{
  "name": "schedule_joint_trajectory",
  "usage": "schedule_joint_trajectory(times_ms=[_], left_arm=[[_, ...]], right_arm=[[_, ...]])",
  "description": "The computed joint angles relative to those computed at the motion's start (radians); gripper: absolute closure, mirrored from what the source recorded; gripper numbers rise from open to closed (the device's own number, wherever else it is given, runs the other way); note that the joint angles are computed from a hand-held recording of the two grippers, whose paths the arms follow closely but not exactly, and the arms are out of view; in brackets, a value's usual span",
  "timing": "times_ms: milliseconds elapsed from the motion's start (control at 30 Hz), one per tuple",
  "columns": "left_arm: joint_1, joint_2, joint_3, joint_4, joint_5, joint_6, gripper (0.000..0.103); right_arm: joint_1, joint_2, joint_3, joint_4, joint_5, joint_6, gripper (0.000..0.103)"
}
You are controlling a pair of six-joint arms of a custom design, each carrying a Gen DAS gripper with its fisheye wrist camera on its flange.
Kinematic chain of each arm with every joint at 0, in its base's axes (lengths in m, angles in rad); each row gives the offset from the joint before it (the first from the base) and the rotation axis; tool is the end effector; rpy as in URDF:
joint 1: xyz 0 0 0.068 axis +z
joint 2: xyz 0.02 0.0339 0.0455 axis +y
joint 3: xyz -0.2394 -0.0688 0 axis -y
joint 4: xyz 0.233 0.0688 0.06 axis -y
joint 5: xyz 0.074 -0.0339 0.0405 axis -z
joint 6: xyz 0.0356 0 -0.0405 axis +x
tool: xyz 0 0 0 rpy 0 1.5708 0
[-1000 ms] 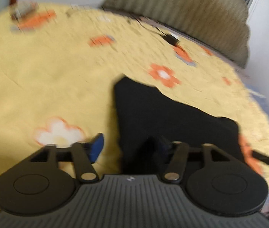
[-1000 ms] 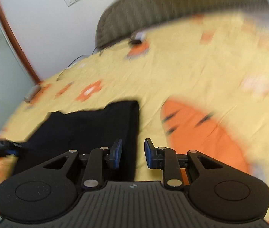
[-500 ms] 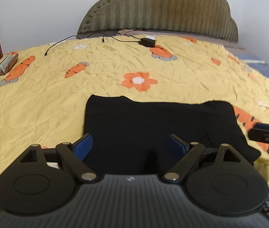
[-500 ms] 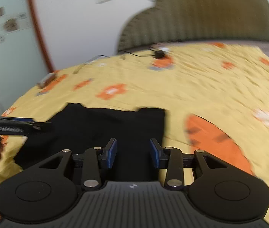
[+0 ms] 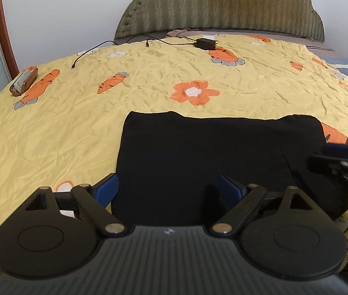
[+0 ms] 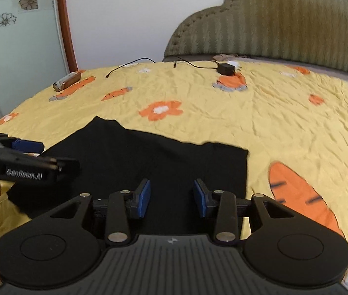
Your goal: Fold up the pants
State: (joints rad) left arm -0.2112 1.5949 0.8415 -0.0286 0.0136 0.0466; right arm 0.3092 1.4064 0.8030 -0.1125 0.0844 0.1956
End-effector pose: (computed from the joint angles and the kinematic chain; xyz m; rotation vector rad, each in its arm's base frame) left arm 0.3074 -0.0664 0.1600 0.3093 2.3344 -0.0965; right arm 0.2765 0.0852 0.1950 -0.0860 2.2876 0.1668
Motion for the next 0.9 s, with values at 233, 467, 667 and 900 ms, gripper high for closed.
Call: schedule_joint_trajectory(times_ms=[233,467,667,900], left_arm=[[0.005,-0.012,-0.007,-0.014,-0.012,0.0,0.013],[0.027,-0.015,-0.004,-0.027,0.009,-0.011,0.011],[0.032,-0.023,-0.011,-0.029,0.011,-0.009,0.009],[0.036,-0.038,-0.031,-0.016,-0.006,0.005,0.009]], right_arm=[[0.002,0.102,0.057,-0.01,0.022,0.013,0.06],[0.062,-0.008,0.004,-0.023,0.092,0.055,0.054],[0.091,-0.022,-0.009,-0.034,0.111,0.069,0.048],[0.105,-0.021,-0.057,-0.05,0.202,0.1,0.039]])
